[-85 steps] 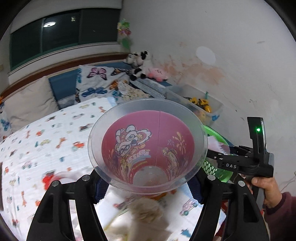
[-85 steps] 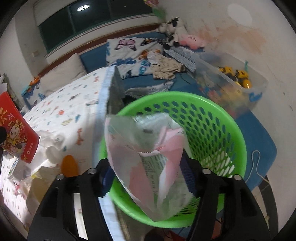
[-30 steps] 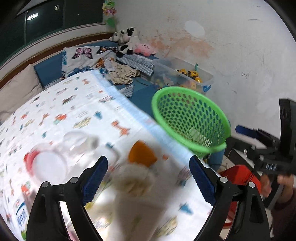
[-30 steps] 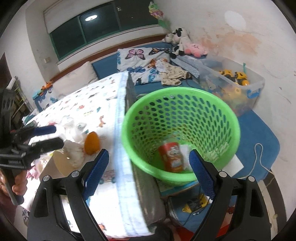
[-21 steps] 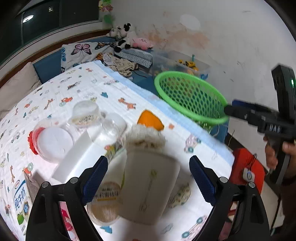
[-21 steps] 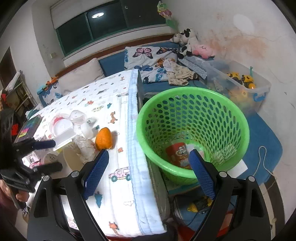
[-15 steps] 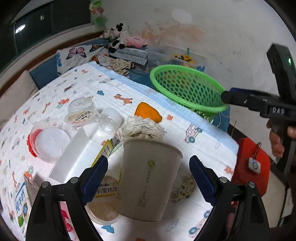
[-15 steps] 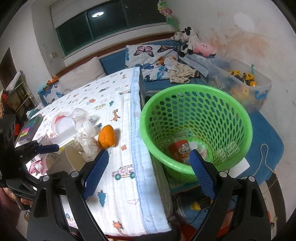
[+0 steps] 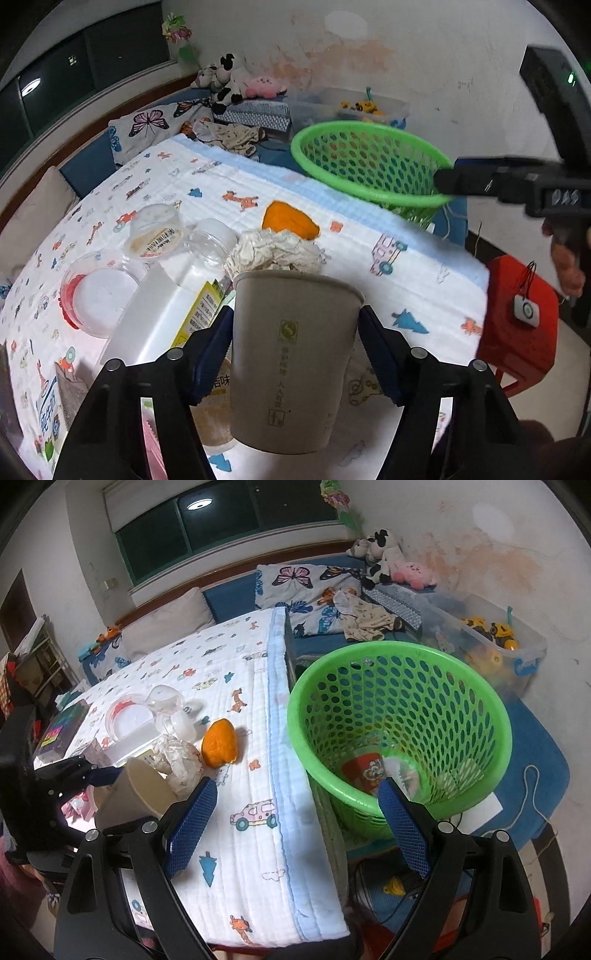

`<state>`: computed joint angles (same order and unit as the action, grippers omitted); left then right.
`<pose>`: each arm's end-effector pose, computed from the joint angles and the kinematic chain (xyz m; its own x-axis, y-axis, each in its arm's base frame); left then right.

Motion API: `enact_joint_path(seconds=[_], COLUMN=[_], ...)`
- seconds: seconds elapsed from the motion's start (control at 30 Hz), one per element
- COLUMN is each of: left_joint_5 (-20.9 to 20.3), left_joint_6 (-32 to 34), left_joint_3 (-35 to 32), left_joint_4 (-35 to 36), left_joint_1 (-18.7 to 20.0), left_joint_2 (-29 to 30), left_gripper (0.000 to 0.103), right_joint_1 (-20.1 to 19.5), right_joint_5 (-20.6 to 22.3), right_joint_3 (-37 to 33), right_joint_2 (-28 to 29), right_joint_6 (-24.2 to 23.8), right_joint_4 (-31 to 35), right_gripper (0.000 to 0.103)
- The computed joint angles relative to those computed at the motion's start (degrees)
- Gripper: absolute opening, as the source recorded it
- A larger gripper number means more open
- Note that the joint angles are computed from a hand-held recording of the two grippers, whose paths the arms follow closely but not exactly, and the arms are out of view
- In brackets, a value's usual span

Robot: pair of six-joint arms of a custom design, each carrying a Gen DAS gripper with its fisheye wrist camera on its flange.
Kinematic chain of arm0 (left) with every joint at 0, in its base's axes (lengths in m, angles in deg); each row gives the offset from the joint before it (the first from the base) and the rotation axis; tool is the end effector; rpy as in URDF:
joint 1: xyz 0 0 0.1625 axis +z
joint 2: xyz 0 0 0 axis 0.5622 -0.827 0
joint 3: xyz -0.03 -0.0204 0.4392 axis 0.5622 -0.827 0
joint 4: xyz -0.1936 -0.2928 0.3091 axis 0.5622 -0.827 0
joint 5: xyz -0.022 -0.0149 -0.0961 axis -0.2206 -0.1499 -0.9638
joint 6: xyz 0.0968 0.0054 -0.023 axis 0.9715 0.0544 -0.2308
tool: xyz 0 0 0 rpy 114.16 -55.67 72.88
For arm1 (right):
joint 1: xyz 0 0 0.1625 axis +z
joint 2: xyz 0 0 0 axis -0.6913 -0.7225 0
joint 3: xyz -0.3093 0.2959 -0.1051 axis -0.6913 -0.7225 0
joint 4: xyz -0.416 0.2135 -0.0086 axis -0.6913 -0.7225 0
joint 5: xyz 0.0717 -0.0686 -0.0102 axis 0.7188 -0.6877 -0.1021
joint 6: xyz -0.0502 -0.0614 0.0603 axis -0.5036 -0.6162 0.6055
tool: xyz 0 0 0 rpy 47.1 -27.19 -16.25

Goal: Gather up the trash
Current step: 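Grasp the white paper cup with left tool while right tool grasps crumpled tissue, then carry cup and tissue over the green basket and release both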

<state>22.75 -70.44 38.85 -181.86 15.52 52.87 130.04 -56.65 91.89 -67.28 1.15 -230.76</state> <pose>-0.3442 -0.7353 0.0337 -0.6463 0.1690 -0.7441 0.5740 0.7503 -0.3281 0.0741 -0.8099 0.2909 -0.7238 -0.5425 0.4263 -0.6818 0.6574 -0.3209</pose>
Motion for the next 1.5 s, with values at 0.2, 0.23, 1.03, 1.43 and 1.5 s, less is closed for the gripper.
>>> enact_joint_path(seconds=[0.2,0.23,1.03,1.43,1.5], left_joint_5=[-0.49,-0.34,5.59,4.92,4.89], left_joint_6=[-1.89,-2.23,-6.42,-7.58,-7.41], left_joint_3=[2.91,3.52,11.83,11.96,11.81], left_joint_4=[-4.65,-5.67,-15.58,-14.57,-14.52], left_joint_1=[-0.9,-1.08,-2.08,-1.53,-1.5], left_joint_2=[-2.66,-3.21,-11.14,-11.22,-11.13], left_gripper=[0.066,0.066,0.066,0.066,0.066], right_joint_1=[0.45,0.54,4.77,5.08,4.97], right_joint_5=[0.3,0.33,-1.61,-3.18,-2.66], right_joint_3=[0.13,0.19,-2.08,-1.43,-1.4], right_joint_2=[0.39,0.46,8.27,9.43,9.05], right_joint_6=[-0.94,-1.1,-4.07,-5.51,-5.17], right_joint_4=[1.34,1.5,6.03,2.81,3.37], right_gripper=[0.088,0.088,0.07,0.047,0.046])
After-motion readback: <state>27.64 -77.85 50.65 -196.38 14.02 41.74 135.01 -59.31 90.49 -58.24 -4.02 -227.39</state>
